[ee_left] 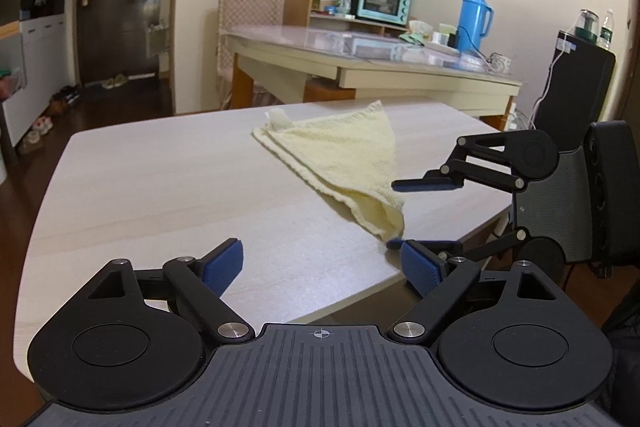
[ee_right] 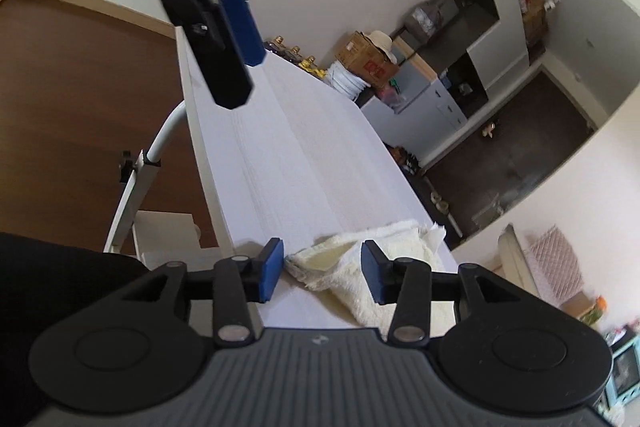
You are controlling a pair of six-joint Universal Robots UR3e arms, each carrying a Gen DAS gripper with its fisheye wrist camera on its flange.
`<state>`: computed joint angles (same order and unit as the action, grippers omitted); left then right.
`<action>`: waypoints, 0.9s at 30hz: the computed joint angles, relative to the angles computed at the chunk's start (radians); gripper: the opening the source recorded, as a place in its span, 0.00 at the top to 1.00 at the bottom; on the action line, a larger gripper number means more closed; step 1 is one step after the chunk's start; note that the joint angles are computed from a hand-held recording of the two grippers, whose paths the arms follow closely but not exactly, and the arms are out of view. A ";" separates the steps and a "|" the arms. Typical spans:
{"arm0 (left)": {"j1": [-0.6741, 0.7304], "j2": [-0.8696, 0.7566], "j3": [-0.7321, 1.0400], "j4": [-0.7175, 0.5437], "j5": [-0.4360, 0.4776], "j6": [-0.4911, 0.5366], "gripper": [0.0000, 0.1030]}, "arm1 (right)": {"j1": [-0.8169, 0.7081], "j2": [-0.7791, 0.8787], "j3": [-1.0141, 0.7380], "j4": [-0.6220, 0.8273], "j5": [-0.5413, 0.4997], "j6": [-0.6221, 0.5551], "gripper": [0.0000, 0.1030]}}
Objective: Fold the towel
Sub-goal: 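Open the right gripper and withdraw it from the triangle-folded towel, then grasp the tip of the yellow towel triangle with the right gripper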
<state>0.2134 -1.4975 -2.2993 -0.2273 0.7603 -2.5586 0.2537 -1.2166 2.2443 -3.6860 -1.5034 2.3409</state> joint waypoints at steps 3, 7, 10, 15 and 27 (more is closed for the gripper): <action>0.001 -0.013 0.001 0.008 -0.003 0.000 0.11 | -0.031 -0.051 -0.012 0.104 0.055 0.085 0.55; -0.001 -0.015 -0.003 0.011 -0.002 0.002 0.11 | -0.077 -0.114 -0.010 0.203 0.129 0.150 0.55; 0.000 -0.009 -0.003 0.002 -0.003 0.006 0.11 | -0.087 -0.112 -0.024 0.220 0.140 0.182 0.57; -0.001 -0.009 -0.005 0.004 0.001 0.005 0.11 | -0.077 -0.099 -0.027 0.197 0.123 0.177 0.63; -0.009 -0.013 0.015 -0.012 0.008 0.012 0.11 | -0.125 -0.177 0.032 0.250 0.214 0.146 0.89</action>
